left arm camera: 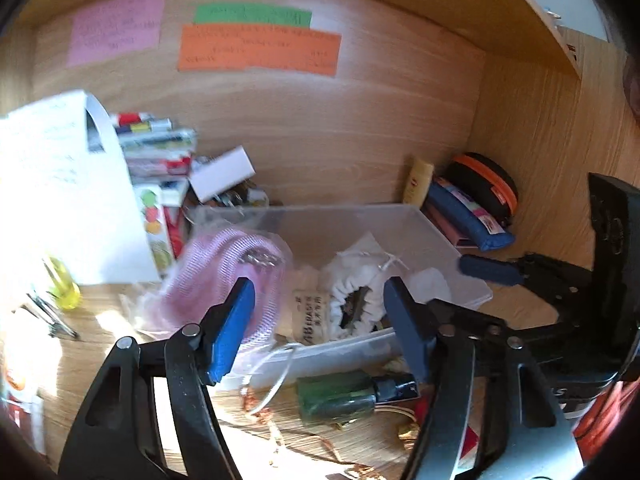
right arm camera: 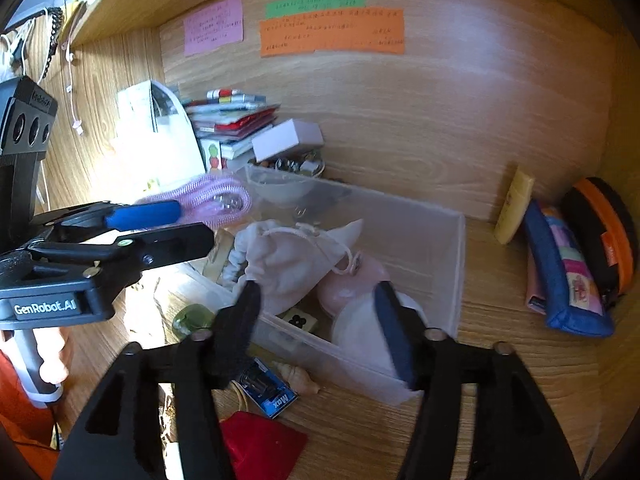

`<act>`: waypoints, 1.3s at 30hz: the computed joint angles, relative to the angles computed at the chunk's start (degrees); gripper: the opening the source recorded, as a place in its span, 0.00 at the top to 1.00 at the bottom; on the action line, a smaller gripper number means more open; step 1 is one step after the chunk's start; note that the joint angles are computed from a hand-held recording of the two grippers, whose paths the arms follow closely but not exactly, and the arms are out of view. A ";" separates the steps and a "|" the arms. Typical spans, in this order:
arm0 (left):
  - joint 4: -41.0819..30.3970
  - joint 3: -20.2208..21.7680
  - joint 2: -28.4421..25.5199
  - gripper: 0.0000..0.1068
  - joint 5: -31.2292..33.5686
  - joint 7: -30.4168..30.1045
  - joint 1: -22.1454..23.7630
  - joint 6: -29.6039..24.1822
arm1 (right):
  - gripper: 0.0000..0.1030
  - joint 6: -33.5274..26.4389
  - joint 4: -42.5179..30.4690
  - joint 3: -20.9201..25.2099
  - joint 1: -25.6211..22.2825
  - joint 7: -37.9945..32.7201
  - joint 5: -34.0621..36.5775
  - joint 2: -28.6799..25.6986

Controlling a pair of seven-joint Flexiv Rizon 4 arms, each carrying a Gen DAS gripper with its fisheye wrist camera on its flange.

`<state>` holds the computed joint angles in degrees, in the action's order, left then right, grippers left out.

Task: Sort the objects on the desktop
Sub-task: 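Carry the eraser and black clip over the box and open both grippers, then grasp the red-tasseled bead ornament with the left gripper while the right grasps the light blue bottle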

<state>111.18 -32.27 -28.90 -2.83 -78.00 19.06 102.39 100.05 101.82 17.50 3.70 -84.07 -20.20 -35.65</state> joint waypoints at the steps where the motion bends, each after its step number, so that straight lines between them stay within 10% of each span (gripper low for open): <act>1: 0.47 -0.39 0.34 0.36 0.12 -0.16 0.44 0.49 | 0.36 0.88 0.70 -1.28 0.99 0.14 0.45 0.62; 10: 4.07 -0.49 3.29 0.15 1.90 -4.50 2.83 2.48 | 0.20 4.34 6.41 -7.52 5.70 2.01 1.95 4.47; 30: 14.43 0.30 8.35 0.13 0.01 -4.54 5.25 -2.67 | 0.19 -0.08 14.33 -6.90 5.24 2.68 2.80 7.45; 39: 21.45 -5.92 10.42 0.13 0.14 -2.62 10.16 -0.62 | 0.19 3.55 18.61 -4.38 4.07 1.87 3.37 8.35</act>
